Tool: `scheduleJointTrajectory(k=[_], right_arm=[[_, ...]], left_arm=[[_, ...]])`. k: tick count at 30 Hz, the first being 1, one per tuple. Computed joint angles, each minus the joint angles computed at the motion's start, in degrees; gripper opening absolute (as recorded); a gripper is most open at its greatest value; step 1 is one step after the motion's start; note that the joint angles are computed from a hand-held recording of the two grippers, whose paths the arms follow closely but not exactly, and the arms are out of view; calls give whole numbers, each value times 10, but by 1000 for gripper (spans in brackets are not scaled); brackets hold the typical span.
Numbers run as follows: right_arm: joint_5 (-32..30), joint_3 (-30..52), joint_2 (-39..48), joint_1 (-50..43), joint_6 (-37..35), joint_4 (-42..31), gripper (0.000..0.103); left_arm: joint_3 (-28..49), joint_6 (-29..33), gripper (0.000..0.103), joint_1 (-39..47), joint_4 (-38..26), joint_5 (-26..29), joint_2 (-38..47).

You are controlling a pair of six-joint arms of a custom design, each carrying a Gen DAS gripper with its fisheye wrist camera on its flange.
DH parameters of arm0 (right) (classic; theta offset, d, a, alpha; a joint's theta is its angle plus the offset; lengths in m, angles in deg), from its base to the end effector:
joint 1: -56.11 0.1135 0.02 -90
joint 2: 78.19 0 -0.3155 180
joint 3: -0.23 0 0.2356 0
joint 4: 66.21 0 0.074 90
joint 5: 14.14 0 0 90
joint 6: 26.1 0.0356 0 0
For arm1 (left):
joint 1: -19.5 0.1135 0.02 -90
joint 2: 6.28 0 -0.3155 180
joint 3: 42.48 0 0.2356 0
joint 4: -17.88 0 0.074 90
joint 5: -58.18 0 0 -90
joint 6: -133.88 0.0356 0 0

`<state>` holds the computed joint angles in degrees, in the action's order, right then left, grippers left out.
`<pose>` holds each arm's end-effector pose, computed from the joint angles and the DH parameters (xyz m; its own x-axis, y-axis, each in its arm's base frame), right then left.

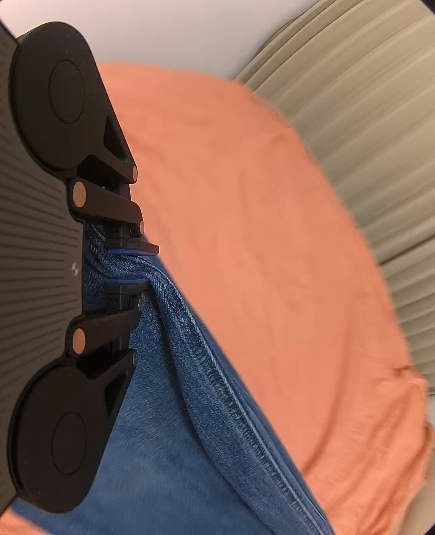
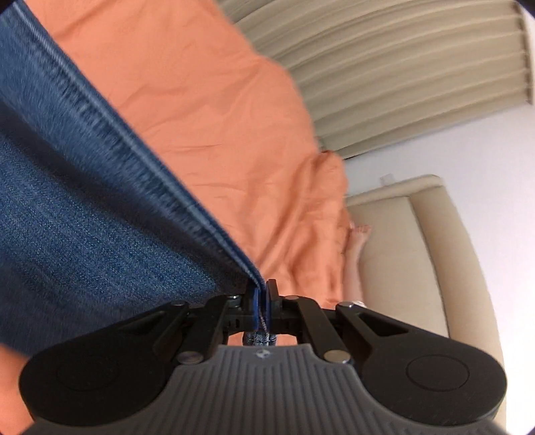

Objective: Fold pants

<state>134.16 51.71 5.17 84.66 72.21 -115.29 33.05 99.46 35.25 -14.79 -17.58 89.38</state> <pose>0.1885 0.0681 0.2109 -0.8777 -0.3911 -0.2769 -0.0069 0.5882 -0.8087 0.3276 0.0833 0.2600 -0.5323 0.6806 -0.5034 0.5646 0.7285 0.3880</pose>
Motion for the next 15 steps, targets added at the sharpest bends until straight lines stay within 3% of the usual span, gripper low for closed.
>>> scheduleJointTrajectory(k=[3,6,12,15], right_arm=[[-23,-13,90,-49,-91,144,0],[-43,-14,165,-87,-151,244,0],[-75,-9,222,-116,-171,293,0],[-65,-18,207,-110,-156,294,0]], left_arm=[[-7,-11,14,-28,49,-40,62],[-10,-10,14,-36,75,-48,98],[-3,-6,14,-4,73,-3,111],[-37,-28,14,40,95,72,56]])
